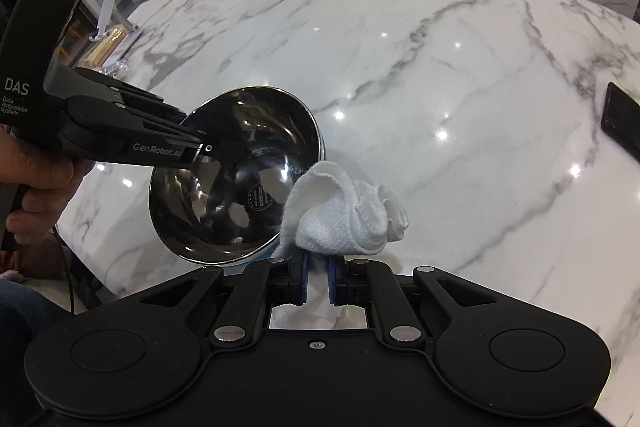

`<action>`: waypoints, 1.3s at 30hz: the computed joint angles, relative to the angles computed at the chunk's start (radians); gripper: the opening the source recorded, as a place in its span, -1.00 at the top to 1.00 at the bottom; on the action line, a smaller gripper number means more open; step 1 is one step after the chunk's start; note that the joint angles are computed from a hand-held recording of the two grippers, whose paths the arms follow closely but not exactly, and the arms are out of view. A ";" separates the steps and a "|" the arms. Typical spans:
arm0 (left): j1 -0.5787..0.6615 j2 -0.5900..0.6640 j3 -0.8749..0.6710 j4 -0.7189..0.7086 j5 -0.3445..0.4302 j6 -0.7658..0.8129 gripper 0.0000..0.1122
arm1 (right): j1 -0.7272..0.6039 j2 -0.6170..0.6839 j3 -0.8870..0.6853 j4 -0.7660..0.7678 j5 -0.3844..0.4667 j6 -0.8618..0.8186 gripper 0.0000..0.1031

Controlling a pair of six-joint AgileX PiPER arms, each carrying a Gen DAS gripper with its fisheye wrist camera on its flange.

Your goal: Clean bowl

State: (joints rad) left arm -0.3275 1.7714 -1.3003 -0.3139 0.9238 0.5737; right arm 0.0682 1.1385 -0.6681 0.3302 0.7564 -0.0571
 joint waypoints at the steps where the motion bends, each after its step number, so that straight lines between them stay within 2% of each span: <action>1: 0.003 -0.002 0.002 -0.001 0.007 -0.003 0.77 | -0.002 0.000 0.000 -0.002 -0.001 0.001 0.84; 16: 0.049 -0.072 0.084 0.005 0.026 -0.065 0.79 | -0.009 0.088 -0.045 0.009 -0.071 -0.016 0.84; 27: 0.059 -0.074 0.089 -0.007 0.018 -0.058 0.81 | 0.064 -0.005 0.001 -0.045 -0.033 0.099 0.84; 39: 0.055 -0.070 0.088 -0.006 0.010 -0.051 0.81 | 0.253 -0.093 0.047 -0.133 -0.018 0.319 0.84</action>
State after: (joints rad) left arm -0.2728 1.7011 -1.2123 -0.3201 0.9342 0.5227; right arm 0.3217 1.0454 -0.6215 0.1976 0.7382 0.2618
